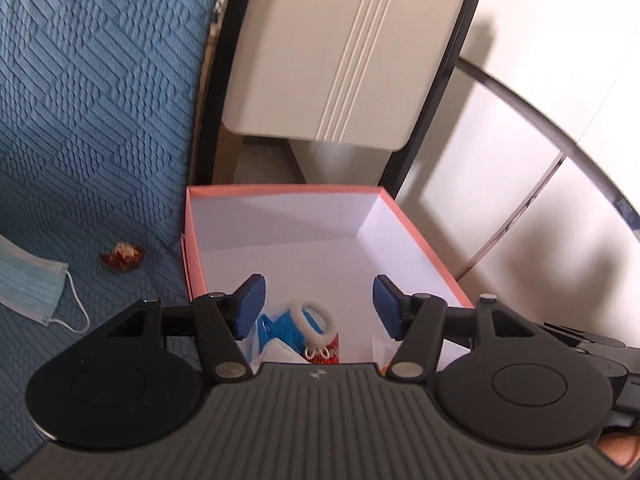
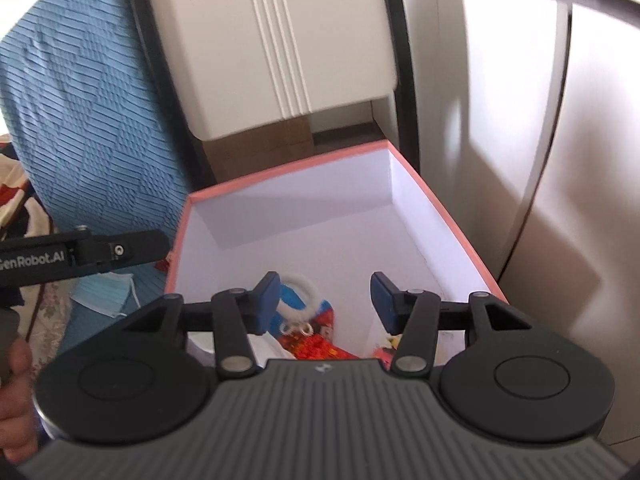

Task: Organize soft objects
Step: 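Withdraw both open grippers from the pink box back over the chair seat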

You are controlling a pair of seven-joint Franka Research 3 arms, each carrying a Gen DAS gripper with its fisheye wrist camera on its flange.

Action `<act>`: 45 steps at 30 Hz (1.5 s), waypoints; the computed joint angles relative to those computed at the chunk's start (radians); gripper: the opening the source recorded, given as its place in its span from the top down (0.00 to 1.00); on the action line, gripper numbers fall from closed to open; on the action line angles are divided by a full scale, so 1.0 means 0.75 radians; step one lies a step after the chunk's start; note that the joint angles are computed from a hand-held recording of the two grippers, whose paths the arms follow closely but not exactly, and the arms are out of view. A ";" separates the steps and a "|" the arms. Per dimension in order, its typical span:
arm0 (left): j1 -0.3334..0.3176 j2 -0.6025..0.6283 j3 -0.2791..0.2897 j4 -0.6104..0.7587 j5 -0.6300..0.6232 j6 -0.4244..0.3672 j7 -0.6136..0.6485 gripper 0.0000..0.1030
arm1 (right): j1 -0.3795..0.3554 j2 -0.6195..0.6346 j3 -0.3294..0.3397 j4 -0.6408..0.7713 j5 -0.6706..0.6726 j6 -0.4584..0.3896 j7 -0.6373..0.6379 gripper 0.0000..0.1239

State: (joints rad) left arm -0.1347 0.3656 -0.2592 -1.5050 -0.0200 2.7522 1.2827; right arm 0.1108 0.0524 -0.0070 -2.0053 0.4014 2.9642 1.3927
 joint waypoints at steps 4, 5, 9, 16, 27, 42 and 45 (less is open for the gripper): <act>0.013 -0.068 0.010 -0.074 0.008 0.063 0.000 0.37 | 0.011 -0.027 0.017 -0.004 0.055 0.035 -0.051 0.57; 0.019 -0.085 0.010 -0.094 0.004 0.078 0.002 0.37 | 0.016 -0.033 0.020 -0.005 0.066 0.041 -0.063 0.57; 0.050 -0.149 0.005 -0.169 -0.035 0.128 0.024 0.37 | 0.038 -0.050 0.028 -0.005 0.085 0.059 -0.091 0.57; 0.069 -0.257 0.048 -0.322 -0.036 0.204 -0.007 0.37 | 0.079 -0.062 0.043 -0.010 0.120 0.078 -0.142 0.57; 0.109 -0.362 0.094 -0.503 -0.027 0.303 -0.036 0.37 | 0.133 -0.055 0.068 -0.006 0.158 0.079 -0.206 0.57; 0.145 -0.493 0.177 -0.777 -0.029 0.464 -0.048 0.37 | 0.191 0.004 0.108 -0.016 0.078 0.116 -0.163 0.57; 0.140 -0.510 0.194 -0.828 -0.087 0.519 0.006 0.37 | 0.204 0.016 0.105 -0.023 0.030 0.124 -0.120 0.57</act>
State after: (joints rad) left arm -0.0298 -0.0170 -0.1137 -2.1264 -0.0849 3.1418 1.2875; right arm 0.2640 0.0644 0.0720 -2.0228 0.4241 3.0569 1.3029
